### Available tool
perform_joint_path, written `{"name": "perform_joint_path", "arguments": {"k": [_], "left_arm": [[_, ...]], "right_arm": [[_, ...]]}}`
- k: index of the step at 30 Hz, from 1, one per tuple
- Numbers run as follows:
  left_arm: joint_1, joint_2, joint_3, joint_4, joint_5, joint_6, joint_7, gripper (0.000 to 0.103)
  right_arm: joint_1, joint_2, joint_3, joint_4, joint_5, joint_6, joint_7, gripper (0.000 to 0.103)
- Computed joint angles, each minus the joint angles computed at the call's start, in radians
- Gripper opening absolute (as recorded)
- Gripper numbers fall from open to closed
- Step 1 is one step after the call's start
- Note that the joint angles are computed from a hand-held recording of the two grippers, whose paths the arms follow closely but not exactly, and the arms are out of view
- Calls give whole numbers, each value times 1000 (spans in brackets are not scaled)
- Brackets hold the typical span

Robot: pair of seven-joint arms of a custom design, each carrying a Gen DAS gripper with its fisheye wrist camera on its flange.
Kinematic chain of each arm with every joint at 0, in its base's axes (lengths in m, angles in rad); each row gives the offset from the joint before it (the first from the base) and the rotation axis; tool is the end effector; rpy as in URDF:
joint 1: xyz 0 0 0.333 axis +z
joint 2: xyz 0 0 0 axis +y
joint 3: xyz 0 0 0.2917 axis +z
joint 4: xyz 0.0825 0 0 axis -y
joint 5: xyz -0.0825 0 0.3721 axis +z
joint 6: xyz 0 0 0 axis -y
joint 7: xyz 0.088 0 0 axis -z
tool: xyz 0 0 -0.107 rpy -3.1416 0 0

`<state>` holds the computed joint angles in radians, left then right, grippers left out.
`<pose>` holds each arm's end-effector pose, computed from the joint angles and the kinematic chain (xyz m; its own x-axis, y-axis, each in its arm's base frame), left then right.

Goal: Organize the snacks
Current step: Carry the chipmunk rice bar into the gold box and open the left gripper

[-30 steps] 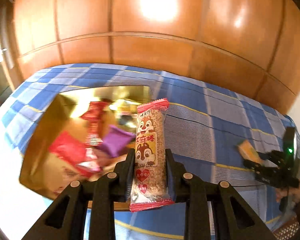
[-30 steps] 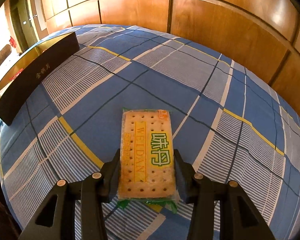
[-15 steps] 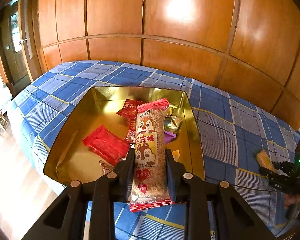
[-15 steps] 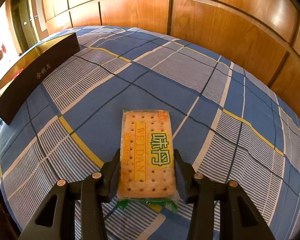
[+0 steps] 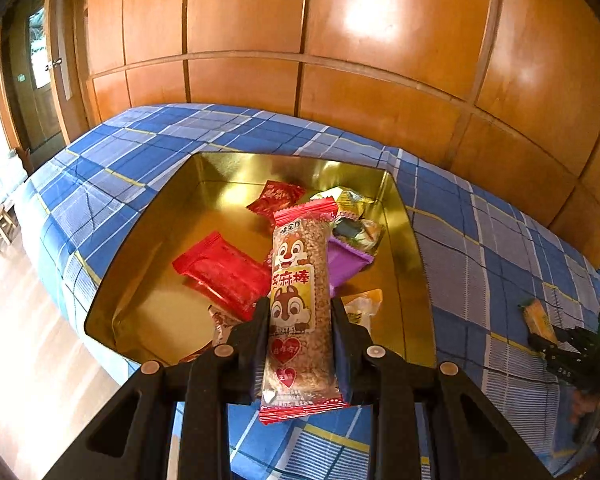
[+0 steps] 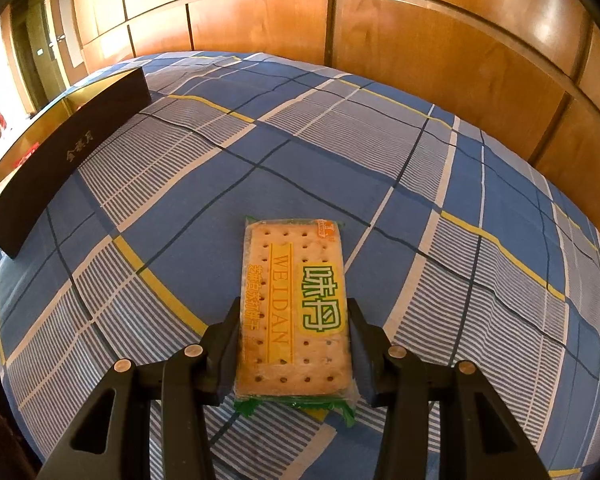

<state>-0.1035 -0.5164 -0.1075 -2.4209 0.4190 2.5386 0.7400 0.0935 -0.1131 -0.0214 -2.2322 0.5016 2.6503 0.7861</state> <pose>0.4291 -0.1021 0.5468 0.3086 -0.9477 0.0815 -0.6964 -0.2834 -0.6593 0.5375 0.0255 0.4580 0.4573 -0.8893 -0.0001 -0.7222 -0.3713 -0.5836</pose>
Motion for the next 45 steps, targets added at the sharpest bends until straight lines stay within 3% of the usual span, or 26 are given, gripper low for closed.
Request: {"name": "perform_joint_path", "arguments": {"k": [11, 21, 25, 34, 42, 45], "left_arm": [[15, -29, 27, -39, -25, -15, -5, 28], [56, -106, 128, -97, -139, 2, -5, 28], [38, -94, 166, -89, -211, 23, 35, 28], [-42, 72, 235, 30, -458, 91, 179, 28], [28, 277, 191, 183, -595, 124, 173, 28], [69, 340, 160, 232, -587, 118, 168, 29]], "right_arm": [[3, -4, 0, -11, 7, 21, 1, 47], [5, -9, -3, -18, 34, 29, -17, 47], [6, -11, -4, -20, 43, 31, -26, 47], [5, -9, -6, -16, 59, 27, -42, 47], [4, -9, -5, -16, 60, 27, -42, 47], [5, -8, -5, -14, 63, 26, -42, 47]]}}
